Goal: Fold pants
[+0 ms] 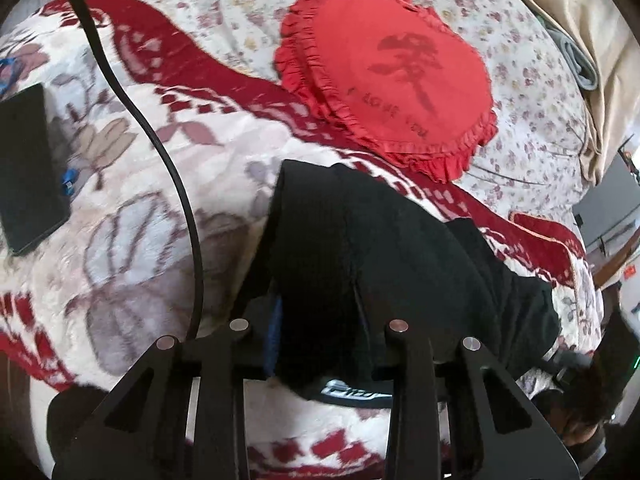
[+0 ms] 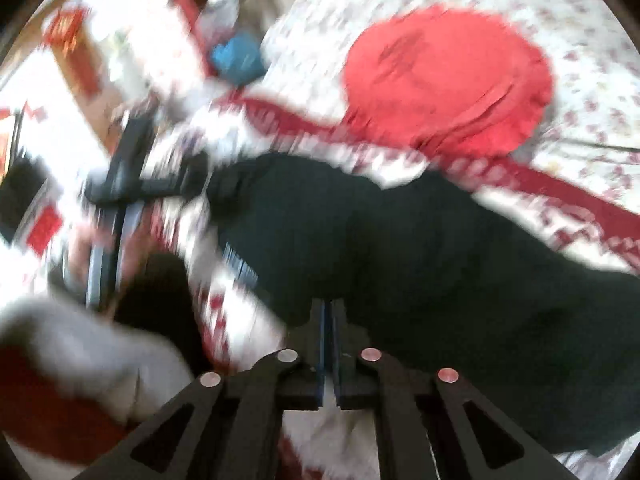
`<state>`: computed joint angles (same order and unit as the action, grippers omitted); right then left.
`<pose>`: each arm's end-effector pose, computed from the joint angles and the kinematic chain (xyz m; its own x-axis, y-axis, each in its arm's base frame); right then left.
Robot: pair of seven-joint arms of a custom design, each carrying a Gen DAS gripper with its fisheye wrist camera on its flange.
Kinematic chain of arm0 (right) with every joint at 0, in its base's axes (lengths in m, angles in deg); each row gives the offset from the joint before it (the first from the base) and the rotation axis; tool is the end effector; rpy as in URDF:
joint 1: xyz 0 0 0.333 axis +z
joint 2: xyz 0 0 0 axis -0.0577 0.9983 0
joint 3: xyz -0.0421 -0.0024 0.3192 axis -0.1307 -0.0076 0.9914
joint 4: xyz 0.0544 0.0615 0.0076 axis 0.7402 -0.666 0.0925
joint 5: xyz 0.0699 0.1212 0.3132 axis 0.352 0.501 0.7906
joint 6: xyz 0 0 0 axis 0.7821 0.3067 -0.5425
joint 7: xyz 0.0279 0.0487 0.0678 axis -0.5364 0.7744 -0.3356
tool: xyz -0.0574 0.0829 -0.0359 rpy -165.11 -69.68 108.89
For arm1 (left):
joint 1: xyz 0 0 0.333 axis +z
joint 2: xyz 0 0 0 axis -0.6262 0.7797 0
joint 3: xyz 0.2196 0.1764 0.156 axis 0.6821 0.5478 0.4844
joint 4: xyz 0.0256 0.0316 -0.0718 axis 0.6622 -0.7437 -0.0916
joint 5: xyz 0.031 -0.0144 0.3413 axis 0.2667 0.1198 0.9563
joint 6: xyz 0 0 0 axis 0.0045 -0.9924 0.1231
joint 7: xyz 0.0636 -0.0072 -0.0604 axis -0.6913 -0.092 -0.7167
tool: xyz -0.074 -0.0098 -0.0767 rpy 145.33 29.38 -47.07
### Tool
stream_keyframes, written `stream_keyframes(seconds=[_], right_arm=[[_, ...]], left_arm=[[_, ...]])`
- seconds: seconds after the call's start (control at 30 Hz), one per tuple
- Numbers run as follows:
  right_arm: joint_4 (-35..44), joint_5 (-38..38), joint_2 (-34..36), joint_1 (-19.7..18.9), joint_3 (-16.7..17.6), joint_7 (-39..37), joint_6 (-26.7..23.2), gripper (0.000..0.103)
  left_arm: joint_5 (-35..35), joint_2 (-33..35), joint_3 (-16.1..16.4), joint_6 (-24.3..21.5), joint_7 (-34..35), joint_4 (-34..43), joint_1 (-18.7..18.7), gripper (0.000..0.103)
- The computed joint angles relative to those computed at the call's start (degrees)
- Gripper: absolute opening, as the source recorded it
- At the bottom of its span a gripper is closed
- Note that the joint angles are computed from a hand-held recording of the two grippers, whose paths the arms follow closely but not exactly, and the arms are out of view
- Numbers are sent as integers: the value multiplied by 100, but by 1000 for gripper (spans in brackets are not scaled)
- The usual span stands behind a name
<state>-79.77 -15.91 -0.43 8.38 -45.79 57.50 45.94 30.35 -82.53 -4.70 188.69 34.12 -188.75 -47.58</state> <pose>0.4821 0.1091 0.5322 0.7101 -0.6303 -0.3138 -0.6316 -0.3732 -0.6796 0.4163 -0.0433 0.5217 0.2730 -0.8786 0.3918 -0.7501 -0.4494 -0.4851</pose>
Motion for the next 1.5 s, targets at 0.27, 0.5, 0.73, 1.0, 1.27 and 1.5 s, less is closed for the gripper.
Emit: stream_keyframes(seconds=[0.27, 0.5, 0.73, 1.0, 1.27, 1.5], right_arm=[[1806, -1334, 1785, 256, 367, 1691, 1574, 64], [2696, -3996, 2933, 762, 4, 3667, 1985, 2], [2504, -2660, 2584, -142, 715, 3556, 1468, 4], [43, -1817, 263, -457, 103, 3164, 2003, 49], [-813, -2270, -610, -850, -301, 3782, 1344, 49], [-909, -2552, -482, -876, -242, 4297, 1409, 49]], left_arm=[[-14, 7, -66, 7, -264, -216, 49, 30], [-90, 4, 25, -98, -188, -188, 44, 30], [359, -289, -186, -405, -465, -97, 310, 43], [1215, -495, -413, -205, -1043, 58, 484, 60], [896, 325, -307, -15, -703, 557, -54, 60], [727, 810, -495, -175, -628, 767, 31, 60]])
